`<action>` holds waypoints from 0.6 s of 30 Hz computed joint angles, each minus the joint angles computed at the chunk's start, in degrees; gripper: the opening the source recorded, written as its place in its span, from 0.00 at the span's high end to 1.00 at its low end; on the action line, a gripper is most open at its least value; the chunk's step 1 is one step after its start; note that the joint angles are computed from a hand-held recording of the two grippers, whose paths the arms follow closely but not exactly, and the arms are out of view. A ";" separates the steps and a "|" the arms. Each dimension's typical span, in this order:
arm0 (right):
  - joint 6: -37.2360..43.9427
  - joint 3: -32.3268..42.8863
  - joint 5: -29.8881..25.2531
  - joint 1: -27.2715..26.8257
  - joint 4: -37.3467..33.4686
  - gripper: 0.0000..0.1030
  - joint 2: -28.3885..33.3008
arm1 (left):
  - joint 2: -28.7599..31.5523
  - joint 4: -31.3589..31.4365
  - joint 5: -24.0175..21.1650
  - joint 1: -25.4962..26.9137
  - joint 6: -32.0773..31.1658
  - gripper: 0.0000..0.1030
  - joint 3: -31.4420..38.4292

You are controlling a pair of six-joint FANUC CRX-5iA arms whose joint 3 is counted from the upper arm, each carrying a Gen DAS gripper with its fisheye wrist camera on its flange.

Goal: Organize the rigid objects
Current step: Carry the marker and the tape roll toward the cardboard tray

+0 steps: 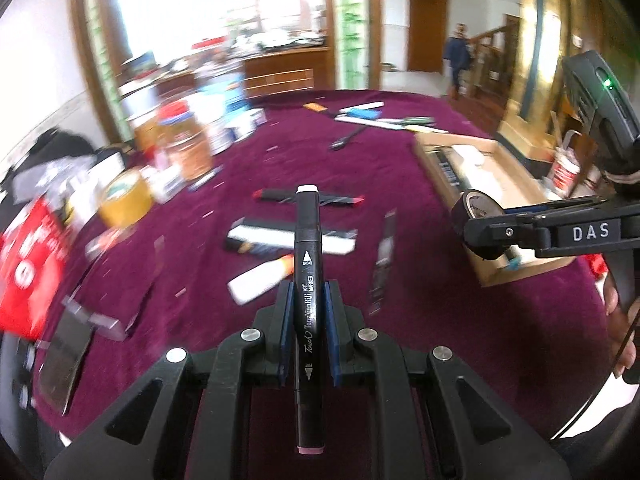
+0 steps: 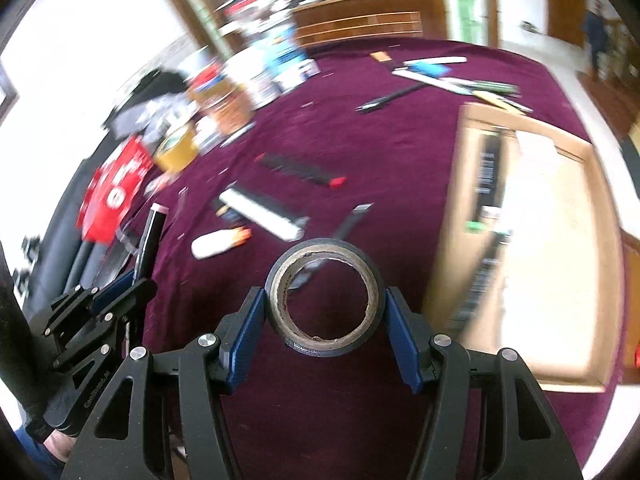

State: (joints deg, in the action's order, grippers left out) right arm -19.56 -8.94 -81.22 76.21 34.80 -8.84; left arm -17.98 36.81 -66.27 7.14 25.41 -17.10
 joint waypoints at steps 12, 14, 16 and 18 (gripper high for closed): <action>-13.56 -9.18 -17.59 7.79 -1.74 0.47 -14.85 | 5.62 -1.28 -2.71 -19.46 7.16 0.88 6.50; -13.01 -10.17 -18.71 7.30 -2.06 0.47 -17.16 | 7.29 -1.88 -3.04 -23.06 9.29 0.88 7.94; -12.44 -11.40 -18.80 6.29 -2.24 0.47 -19.51 | 9.30 -3.10 -3.34 -26.61 12.00 0.88 9.79; -11.14 -12.76 -18.02 3.91 -2.47 0.47 -21.85 | 11.48 -3.96 -3.48 -29.84 14.71 0.88 11.55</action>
